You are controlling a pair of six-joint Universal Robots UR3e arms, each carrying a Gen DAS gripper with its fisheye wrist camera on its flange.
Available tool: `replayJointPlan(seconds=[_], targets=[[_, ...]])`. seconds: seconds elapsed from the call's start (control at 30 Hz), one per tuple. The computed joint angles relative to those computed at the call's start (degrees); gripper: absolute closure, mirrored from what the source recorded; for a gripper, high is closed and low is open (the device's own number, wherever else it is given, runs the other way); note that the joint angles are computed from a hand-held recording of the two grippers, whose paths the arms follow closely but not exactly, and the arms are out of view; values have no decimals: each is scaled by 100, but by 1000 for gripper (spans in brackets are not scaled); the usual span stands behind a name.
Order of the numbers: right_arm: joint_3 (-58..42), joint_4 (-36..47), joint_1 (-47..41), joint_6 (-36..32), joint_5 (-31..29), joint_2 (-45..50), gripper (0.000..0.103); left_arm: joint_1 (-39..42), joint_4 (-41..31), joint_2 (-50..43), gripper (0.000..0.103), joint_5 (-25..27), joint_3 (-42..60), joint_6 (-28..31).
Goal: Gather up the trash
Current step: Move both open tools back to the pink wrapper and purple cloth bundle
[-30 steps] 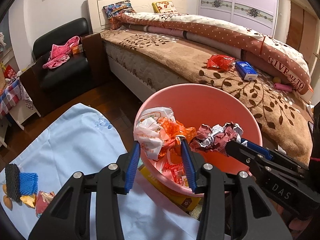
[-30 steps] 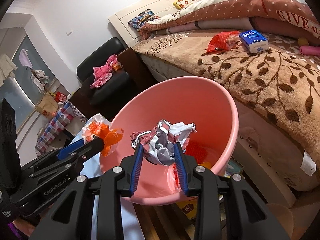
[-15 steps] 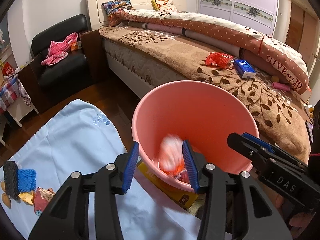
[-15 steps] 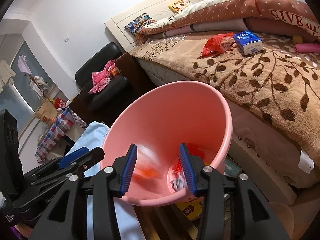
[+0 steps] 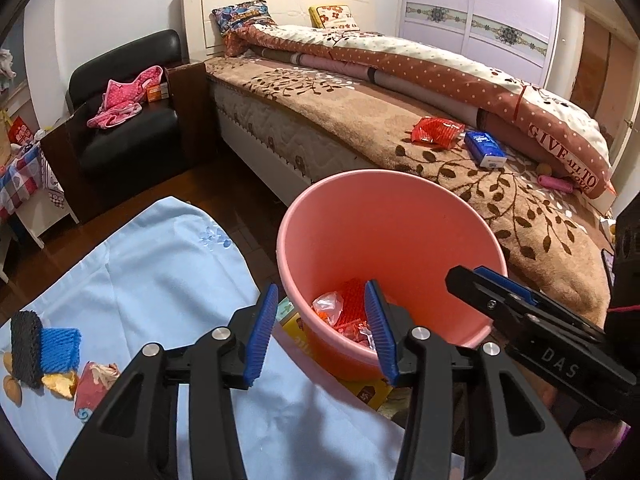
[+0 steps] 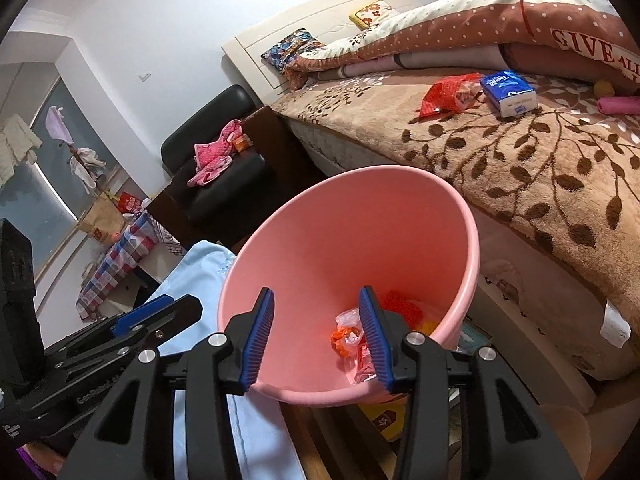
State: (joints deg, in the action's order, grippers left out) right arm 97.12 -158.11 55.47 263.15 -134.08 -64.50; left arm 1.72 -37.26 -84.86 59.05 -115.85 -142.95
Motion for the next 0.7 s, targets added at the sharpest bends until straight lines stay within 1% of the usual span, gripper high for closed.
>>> replayJointPlan(seconds=[0.33,0.7], targets=[[-292,-74,50,-343,8,104,59,589,-687,675,57,-332,-224,393],[-1094,40,207,-649,174,511,59,1500,-1595,1404,57,-699,-445,991]])
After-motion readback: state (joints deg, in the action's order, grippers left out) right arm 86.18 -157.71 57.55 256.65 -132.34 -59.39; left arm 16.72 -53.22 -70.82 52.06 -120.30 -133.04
